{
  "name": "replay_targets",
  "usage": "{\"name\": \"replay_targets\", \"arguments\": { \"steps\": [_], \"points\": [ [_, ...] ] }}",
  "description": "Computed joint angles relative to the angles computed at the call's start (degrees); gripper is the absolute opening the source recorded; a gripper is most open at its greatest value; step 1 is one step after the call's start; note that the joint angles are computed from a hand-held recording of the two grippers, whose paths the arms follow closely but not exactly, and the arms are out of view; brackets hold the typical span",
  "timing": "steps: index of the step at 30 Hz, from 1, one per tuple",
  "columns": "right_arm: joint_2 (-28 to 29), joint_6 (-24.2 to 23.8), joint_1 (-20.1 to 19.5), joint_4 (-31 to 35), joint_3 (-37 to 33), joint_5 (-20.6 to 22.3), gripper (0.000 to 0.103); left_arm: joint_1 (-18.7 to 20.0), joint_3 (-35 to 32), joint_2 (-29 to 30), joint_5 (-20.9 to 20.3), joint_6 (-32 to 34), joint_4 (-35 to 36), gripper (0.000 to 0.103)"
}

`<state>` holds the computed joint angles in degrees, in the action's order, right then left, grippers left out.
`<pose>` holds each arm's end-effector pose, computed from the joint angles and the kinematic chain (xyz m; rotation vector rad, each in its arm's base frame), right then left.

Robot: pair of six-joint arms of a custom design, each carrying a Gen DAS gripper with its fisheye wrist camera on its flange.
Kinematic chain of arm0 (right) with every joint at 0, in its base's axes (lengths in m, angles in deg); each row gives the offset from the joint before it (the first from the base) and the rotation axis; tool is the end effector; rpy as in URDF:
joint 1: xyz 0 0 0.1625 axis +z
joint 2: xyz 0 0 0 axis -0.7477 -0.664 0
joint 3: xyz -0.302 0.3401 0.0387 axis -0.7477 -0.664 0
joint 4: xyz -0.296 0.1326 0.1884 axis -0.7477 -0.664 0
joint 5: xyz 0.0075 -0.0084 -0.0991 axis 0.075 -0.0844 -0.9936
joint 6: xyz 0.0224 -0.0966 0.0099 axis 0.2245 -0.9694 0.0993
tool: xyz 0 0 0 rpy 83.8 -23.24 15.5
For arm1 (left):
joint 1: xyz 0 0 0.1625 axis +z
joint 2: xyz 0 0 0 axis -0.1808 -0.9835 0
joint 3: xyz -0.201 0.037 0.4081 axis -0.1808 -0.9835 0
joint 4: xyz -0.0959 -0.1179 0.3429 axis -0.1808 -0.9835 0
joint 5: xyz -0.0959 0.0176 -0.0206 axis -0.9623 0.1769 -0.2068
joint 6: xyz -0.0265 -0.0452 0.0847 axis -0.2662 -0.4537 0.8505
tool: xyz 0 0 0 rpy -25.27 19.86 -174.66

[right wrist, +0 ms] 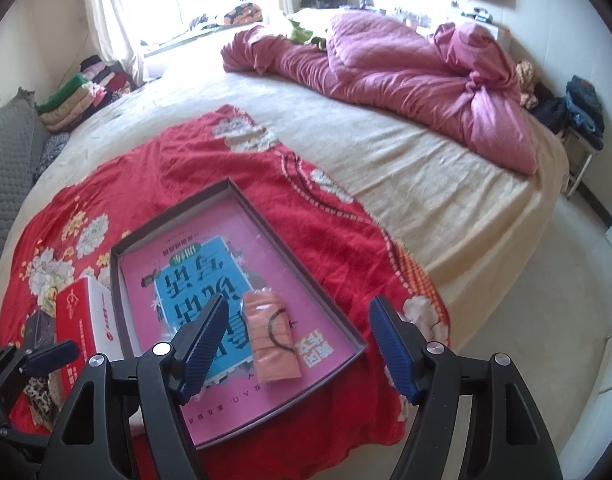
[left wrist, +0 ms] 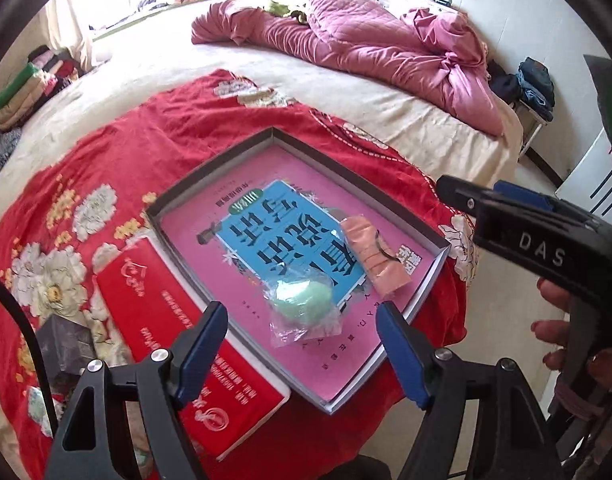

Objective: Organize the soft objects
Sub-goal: 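Open both tools to drop the sponge and pink item into the tray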

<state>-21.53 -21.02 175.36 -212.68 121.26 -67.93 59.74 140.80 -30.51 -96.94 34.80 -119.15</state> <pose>0.4539 -0.4870 -0.0033 0.6858 -2.4099 0.6236 -0.0739 -0.4132 0.3659 0.0824 2.2978 -0.6868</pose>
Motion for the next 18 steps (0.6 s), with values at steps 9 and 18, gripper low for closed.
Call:
{"name": "replay_targets", "arguments": {
  "steps": [9, 18],
  "points": [
    [-1.1, 0.5, 1.9, -1.6, 1.0, -0.3, 0.074, -3.8, 0.2, -4.0, 1.9, -5.0, 6.4, 0.076],
    [-2.6, 1.2, 3.7, -3.3, 2.8, 2.3, 0.074, -8.2, 0.3, -8.9, 3.6, -11.1, 13.7, 0.080]
  ]
}}
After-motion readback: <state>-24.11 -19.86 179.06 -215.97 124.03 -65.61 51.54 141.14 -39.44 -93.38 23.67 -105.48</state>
